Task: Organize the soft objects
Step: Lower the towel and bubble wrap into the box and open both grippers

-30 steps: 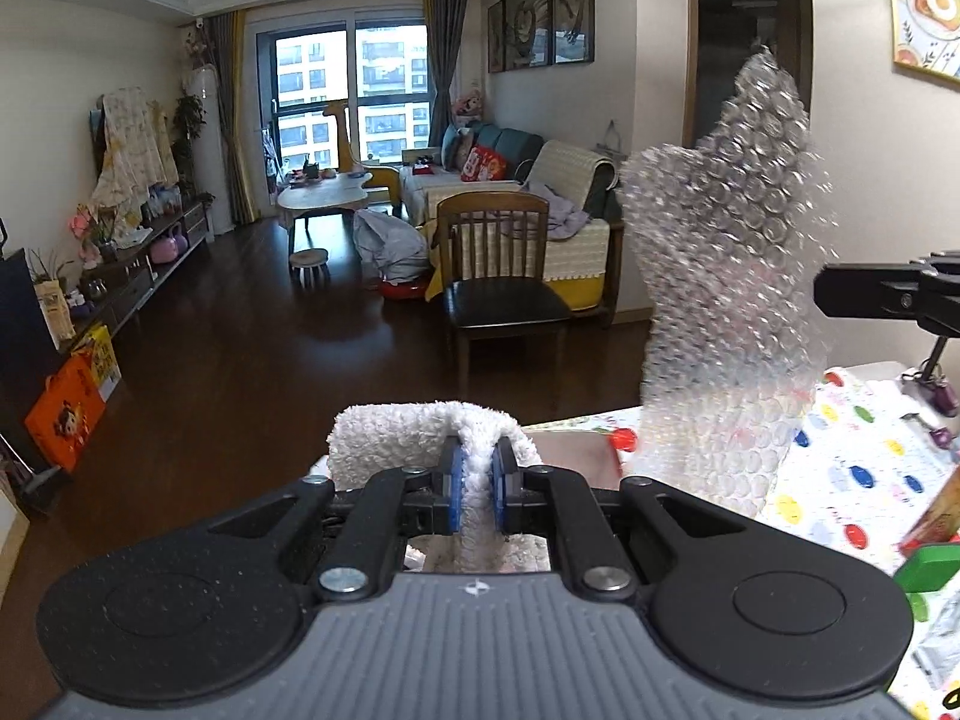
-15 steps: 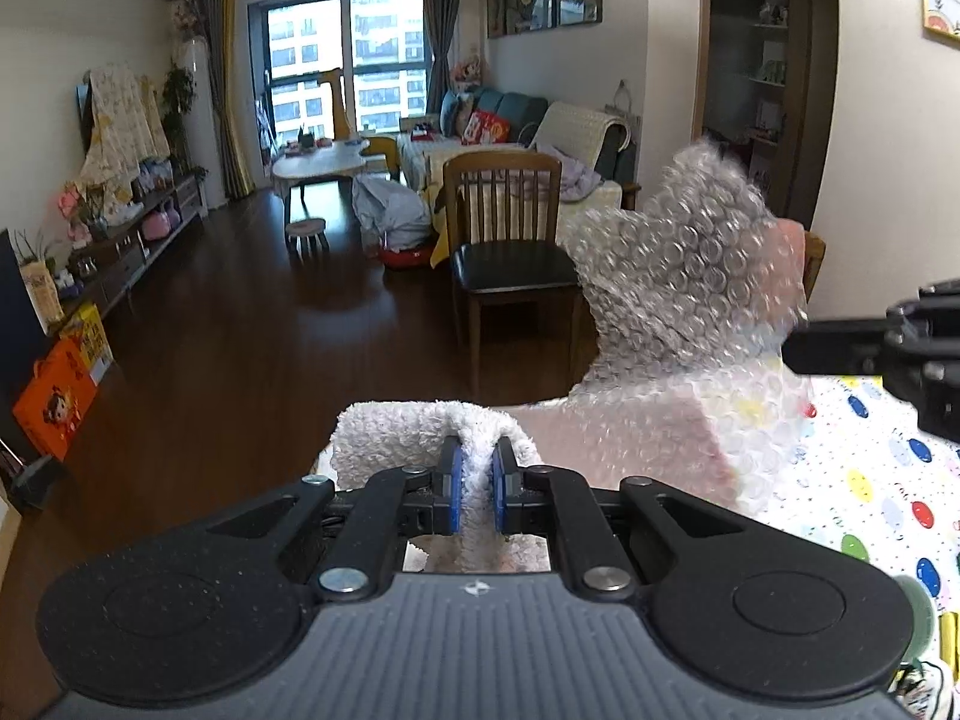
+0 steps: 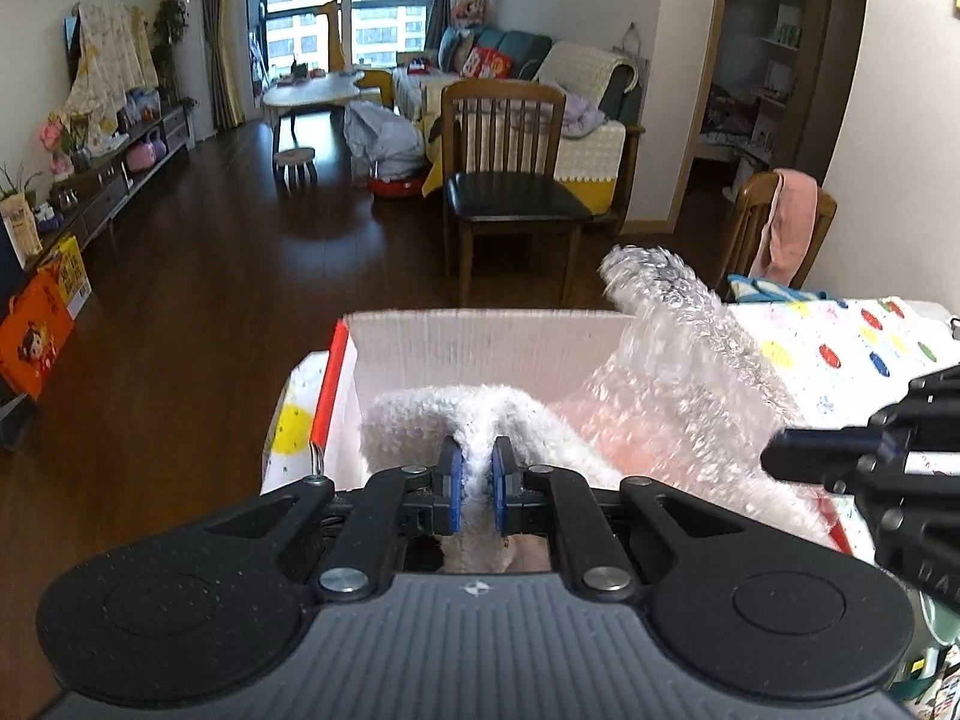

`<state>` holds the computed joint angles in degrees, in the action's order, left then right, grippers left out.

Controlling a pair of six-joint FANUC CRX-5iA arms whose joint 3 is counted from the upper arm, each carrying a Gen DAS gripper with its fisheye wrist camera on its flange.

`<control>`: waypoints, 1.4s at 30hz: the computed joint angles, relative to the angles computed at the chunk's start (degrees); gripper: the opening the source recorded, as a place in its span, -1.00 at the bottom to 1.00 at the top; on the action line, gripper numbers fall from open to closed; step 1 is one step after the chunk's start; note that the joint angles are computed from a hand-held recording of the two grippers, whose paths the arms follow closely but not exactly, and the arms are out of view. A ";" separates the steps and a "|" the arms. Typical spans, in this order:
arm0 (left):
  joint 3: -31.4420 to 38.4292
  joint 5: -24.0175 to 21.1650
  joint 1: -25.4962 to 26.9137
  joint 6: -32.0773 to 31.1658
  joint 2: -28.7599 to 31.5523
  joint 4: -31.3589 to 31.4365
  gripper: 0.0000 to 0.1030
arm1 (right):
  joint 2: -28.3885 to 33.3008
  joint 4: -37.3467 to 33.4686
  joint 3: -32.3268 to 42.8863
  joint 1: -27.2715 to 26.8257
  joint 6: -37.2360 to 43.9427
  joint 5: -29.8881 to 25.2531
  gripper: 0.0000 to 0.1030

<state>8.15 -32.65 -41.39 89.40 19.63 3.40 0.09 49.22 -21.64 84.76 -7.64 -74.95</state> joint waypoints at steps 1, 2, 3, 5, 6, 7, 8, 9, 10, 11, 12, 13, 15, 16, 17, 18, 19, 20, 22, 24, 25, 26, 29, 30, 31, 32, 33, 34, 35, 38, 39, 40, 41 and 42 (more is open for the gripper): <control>1.07 -0.68 -0.44 1.14 0.74 -1.09 -0.81 | 0.31 -0.66 0.19 -0.03 0.27 0.28 -1.00; 0.71 -0.71 -0.48 1.30 0.72 -1.32 -0.81 | 0.61 -1.27 0.37 -0.10 0.59 0.58 -1.00; 0.60 -0.91 -0.39 1.26 0.81 -1.20 -0.81 | 1.09 -1.87 0.75 -0.06 0.88 0.74 -1.00; 0.20 -0.96 -0.34 1.45 0.93 -0.91 -0.81 | 1.72 -2.57 1.06 -0.50 1.29 1.78 -1.00; -0.02 -1.09 -0.28 1.39 0.98 -0.74 -0.81 | 1.74 -3.00 1.03 -0.63 1.46 2.10 -1.00; 0.47 -1.61 -0.38 1.74 1.32 -0.98 -0.81 | 1.98 -3.39 1.13 -0.76 1.60 2.54 -1.00; 0.43 -1.78 -0.32 1.62 1.47 -0.86 -0.81 | 2.22 -3.73 1.26 -0.88 1.74 2.90 -1.00; 0.36 -2.10 -0.26 1.43 1.55 -0.64 -0.81 | 2.52 -4.13 1.52 -0.85 1.82 3.09 -1.00; 0.69 -2.46 -0.18 1.30 1.87 -0.50 -0.81 | 2.51 -4.43 1.40 -1.08 1.95 3.47 -1.00; 0.57 -2.57 -0.15 1.24 1.97 -0.37 -0.81 | 2.68 -4.84 1.59 -1.13 2.05 3.64 -1.00; 0.48 -2.73 -0.13 1.13 2.02 -0.20 -0.81 | 2.80 -5.16 1.68 -1.24 2.08 3.77 -1.00; 0.34 -2.84 -0.14 1.09 2.03 -0.18 -0.81 | 2.96 -5.48 1.80 -1.34 2.01 3.90 -1.00; 0.42 -3.66 -0.21 1.00 2.30 -0.21 -0.81 | 2.96 -6.08 1.71 -1.50 1.57 4.13 -1.00; 0.66 -4.33 -0.26 1.03 2.42 -0.23 -0.81 | 2.97 -6.41 1.69 -1.59 1.37 4.37 -1.00; 0.58 -4.60 -0.26 0.73 2.51 0.04 -0.81 | 3.00 -6.87 1.80 -1.69 1.29 4.46 -1.00; 0.33 -4.69 -0.29 0.43 2.40 0.20 -0.81 | 3.02 -7.24 1.87 -1.88 1.43 4.58 -1.00; 0.20 -4.69 -0.40 0.39 2.41 -0.01 -0.81 | 3.12 -7.49 1.96 -1.91 1.48 4.61 -0.99; 0.22 -4.98 -0.48 0.26 2.39 -0.17 -0.81 | 3.18 -7.74 2.04 -1.99 1.55 4.64 -0.95; -0.27 -5.08 -0.46 -0.27 2.07 0.26 -0.81 | 3.03 -8.15 1.89 -2.18 1.38 5.07 -0.88; -0.98 -5.26 -0.27 -1.41 1.63 1.53 -0.77 | 3.01 -8.44 1.91 -2.27 1.10 5.36 -0.81; -1.19 -5.61 -0.15 -2.19 1.48 2.21 -0.76 | 2.76 -8.44 1.57 -2.55 0.96 5.79 -0.80; -0.97 -6.32 -0.18 -2.21 1.46 2.01 -0.73 | 2.62 -8.41 1.38 -2.61 0.75 6.11 -0.75; -1.15 -7.38 -0.21 -2.48 0.97 1.82 -0.70 | 2.18 -7.78 0.90 -2.45 -0.46 6.51 -0.66; -1.48 -7.53 0.00 -3.11 0.76 2.74 -0.70 | 1.90 -7.38 0.59 -2.34 -1.07 6.71 -0.60; -1.89 -7.49 0.17 -3.38 0.47 3.40 -0.70 | 1.69 -7.10 0.37 -2.25 -1.61 6.78 -0.57; -2.42 -7.25 0.31 -3.43 0.06 3.79 -0.70 | 1.51 -6.73 0.20 -2.12 -2.26 6.70 -0.51; -2.88 -7.05 0.40 -3.49 -0.29 4.10 -0.68 | 1.18 -6.30 -0.09 -1.95 -2.95 6.70 -0.44; -3.26 -6.98 0.50 -3.53 -0.62 4.41 -0.66 | 0.85 -5.96 -0.38 -1.81 -3.44 6.85 -0.42; -3.72 -6.81 0.61 -3.65 -0.99 4.76 -0.51 | 0.57 -5.86 -0.52 -1.85 -3.46 6.98 -0.39; -4.79 -6.10 0.65 -3.77 -2.10 5.01 0.58 | -0.17 -5.44 -0.87 -1.34 -3.98 6.84 -0.32; -5.96 -4.66 0.56 -4.05 -3.00 5.04 0.60 | -0.44 -5.12 -1.10 -1.05 -4.48 6.71 -0.30; -6.42 -4.04 0.51 -3.99 -3.57 4.63 0.60 | -0.85 -4.70 -1.45 -0.80 -5.06 6.80 -0.29; -6.06 -4.36 0.20 -2.88 -3.75 3.45 0.60 | -1.24 -4.28 -1.76 -0.47 -5.67 6.82 -0.29; -6.12 -4.42 0.05 -2.11 -4.15 2.78 0.60 | -1.44 -3.86 -1.88 -0.01 -6.30 6.44 -0.28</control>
